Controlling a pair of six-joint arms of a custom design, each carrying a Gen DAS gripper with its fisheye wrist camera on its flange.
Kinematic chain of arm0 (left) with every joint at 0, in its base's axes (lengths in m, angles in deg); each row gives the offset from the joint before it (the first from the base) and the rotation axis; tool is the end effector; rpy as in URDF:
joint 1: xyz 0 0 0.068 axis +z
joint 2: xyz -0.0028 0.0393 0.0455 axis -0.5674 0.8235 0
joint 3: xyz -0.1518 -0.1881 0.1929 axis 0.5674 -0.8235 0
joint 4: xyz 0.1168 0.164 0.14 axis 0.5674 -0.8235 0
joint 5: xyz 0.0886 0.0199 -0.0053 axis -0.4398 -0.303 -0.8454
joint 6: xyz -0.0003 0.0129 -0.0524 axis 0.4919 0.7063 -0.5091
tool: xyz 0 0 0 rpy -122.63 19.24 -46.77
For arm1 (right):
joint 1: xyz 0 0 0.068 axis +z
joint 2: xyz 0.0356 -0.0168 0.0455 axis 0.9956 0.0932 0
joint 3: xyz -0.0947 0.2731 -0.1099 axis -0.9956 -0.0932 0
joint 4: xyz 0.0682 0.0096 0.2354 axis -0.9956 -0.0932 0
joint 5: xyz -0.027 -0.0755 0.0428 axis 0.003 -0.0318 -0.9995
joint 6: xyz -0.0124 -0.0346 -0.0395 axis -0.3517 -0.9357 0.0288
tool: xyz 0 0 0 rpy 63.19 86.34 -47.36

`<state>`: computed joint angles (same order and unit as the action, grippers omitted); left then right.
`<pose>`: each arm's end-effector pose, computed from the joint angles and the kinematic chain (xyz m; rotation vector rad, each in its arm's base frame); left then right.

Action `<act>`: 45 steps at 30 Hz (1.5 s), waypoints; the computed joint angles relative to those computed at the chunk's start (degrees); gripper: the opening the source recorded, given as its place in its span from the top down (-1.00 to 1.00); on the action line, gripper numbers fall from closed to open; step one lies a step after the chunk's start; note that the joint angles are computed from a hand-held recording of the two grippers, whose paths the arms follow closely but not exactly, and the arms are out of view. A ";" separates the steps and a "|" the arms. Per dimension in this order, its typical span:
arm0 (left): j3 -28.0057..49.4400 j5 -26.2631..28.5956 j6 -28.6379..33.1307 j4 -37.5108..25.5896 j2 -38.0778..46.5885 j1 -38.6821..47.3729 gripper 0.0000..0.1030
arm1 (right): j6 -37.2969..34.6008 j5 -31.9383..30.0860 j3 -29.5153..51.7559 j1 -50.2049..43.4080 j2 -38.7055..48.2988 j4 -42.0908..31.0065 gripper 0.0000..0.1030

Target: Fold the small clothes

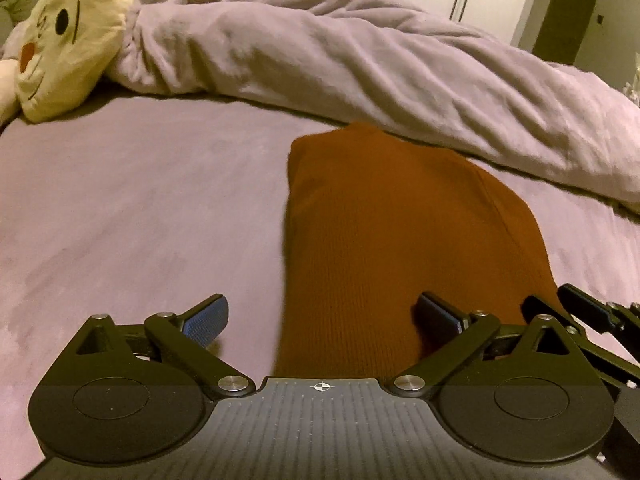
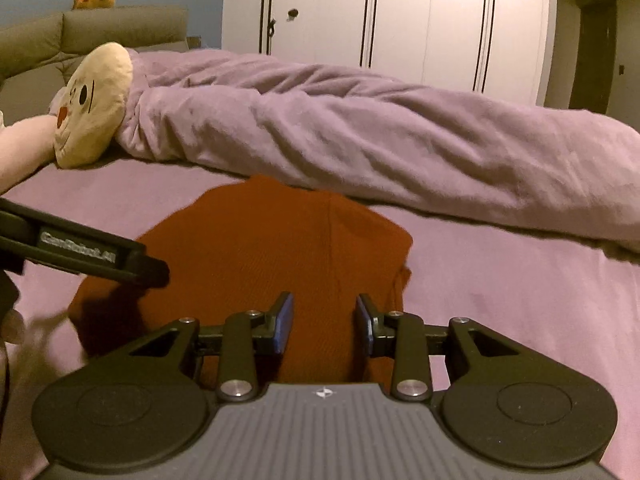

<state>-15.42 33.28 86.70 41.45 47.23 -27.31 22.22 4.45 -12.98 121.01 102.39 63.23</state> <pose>0.2790 0.0259 0.2237 0.1364 2.4653 -0.2255 0.2151 0.1359 0.2327 -0.0096 2.2994 -0.1158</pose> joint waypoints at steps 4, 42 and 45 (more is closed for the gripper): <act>0.37 -0.62 -0.37 -0.50 0.73 -0.42 -0.99 | -1.58 -0.50 2.32 -0.29 1.78 -3.45 0.35; -4.37 -1.17 2.36 -2.76 -1.61 8.04 -1.00 | 41.79 -30.94 -13.56 -15.64 -5.59 17.42 0.81; -5.27 -1.51 3.07 -2.40 -2.46 8.23 -1.00 | 35.51 -23.96 -11.30 -11.40 -8.15 12.16 0.85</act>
<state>-20.68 31.76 89.77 39.05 44.77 -19.08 57.73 -19.51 -24.28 109.61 94.23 75.38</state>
